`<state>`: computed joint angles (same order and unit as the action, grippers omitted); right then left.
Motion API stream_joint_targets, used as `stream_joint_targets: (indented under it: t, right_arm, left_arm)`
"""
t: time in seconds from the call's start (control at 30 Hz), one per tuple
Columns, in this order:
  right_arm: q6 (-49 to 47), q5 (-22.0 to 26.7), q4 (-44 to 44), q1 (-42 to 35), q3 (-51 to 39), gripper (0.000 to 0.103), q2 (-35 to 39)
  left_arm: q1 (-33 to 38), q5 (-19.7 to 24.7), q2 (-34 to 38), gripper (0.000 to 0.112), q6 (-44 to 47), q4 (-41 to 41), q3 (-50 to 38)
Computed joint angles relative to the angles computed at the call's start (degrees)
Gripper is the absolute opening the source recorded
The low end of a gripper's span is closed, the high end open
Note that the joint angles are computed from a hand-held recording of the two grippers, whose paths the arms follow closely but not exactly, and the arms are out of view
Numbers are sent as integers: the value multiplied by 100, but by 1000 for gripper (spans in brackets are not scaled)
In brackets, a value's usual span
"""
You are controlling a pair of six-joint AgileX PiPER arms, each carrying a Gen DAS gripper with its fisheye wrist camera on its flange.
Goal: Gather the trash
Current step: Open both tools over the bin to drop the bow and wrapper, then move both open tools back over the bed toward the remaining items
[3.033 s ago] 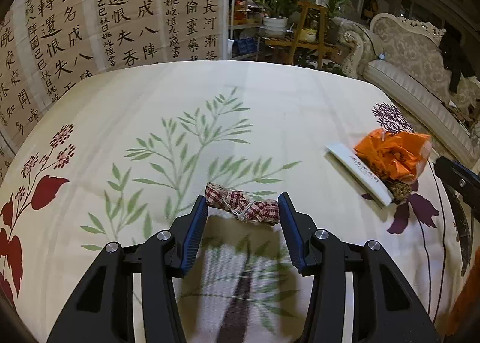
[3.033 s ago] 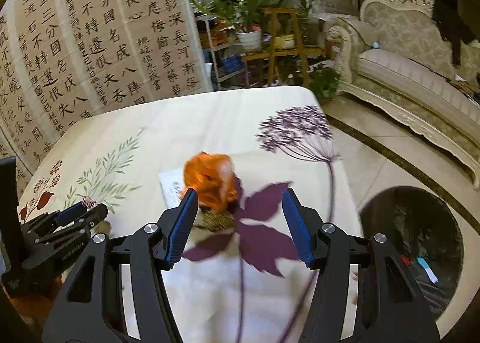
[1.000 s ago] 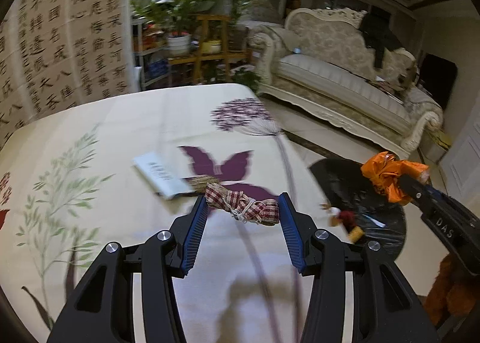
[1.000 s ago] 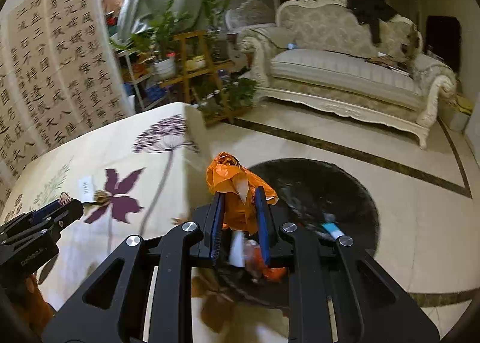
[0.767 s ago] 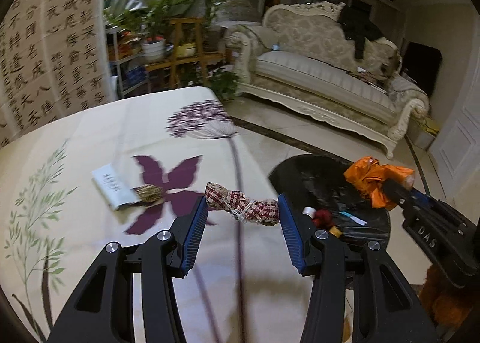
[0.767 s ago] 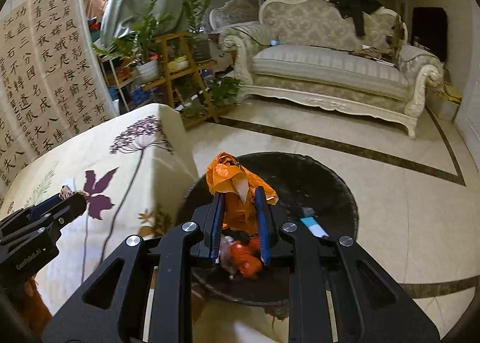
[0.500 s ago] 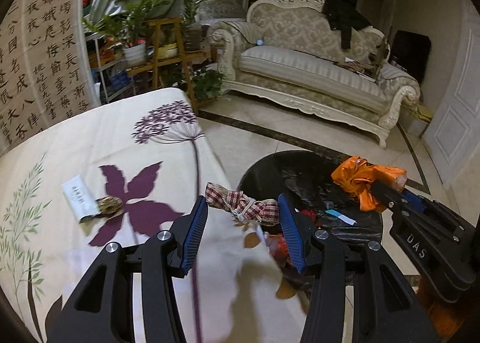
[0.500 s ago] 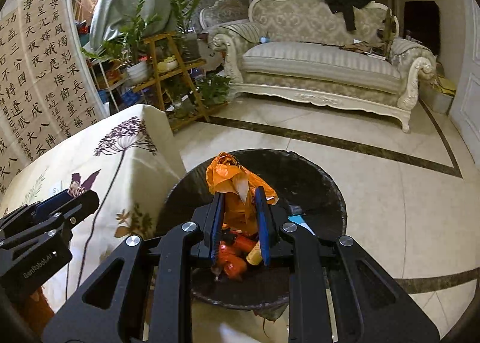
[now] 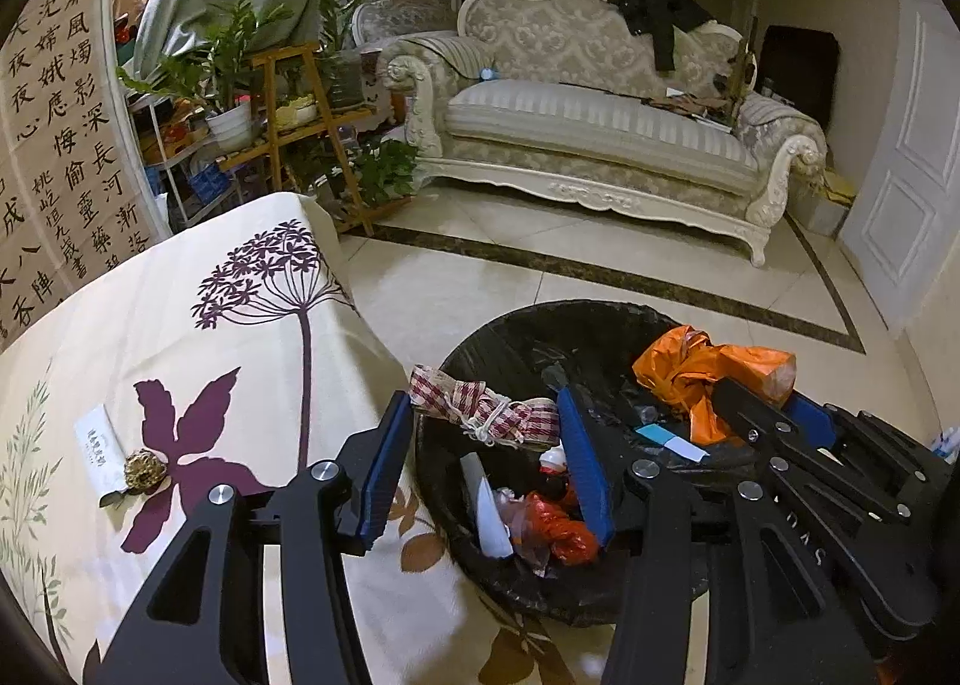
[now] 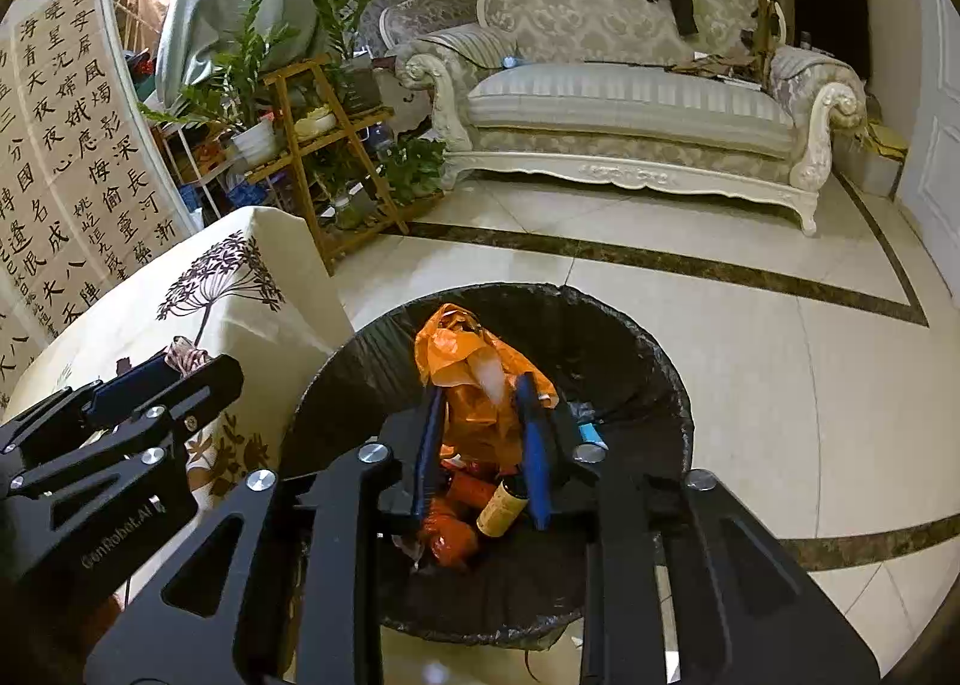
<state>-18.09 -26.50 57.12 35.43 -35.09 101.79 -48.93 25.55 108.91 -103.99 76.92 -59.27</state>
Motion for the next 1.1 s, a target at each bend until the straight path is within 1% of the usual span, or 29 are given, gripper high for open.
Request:
stream_joint_targets:
  t: [0.03,0.07,0.1,0.13,0.3,0.4,0.47,0.6,0.83,0.93,1.1]
  right_arm:
    - [-11,31,16,-19,-23,30,23]
    - [-21,37,37,-24,-39,35,46]
    - [-18,40,39,-39,-42,38,63]
    - [34,46,-14,-56,-28,39,75]
    - [23,41,36,-65,-3,40,60]
    - [-47,12,115,-29,7,42,32]
    - [-164,21,208,-38,-7,46,-11]
    - [-356,9,404,25,-16,47,-73]
    - [-765,9,846,229,-136,50,-159]
    - [-949,7,1037,396,-243,53,-157]
    - [-1312,60,1305,691,-496,53,-98]
  left_arm:
    - [12,-13,38,54,71,-74,-28]
    - [36,-36,52,56,113,-107,-38]
    - [50,-37,67,59,108,-117,-35]
    - [54,-21,79,63,91,-120,-35]
    - [120,-14,47,72,-15,-121,36]
    - [198,-83,-31,73,-80,-128,116]
    - [238,-96,-93,74,-167,-89,178]
    - [292,-93,-224,75,-241,-18,280]
    - [321,94,-582,76,-520,125,626]
    - [386,171,-816,76,-708,173,907]
    - [579,294,-1196,77,-1026,302,1407]
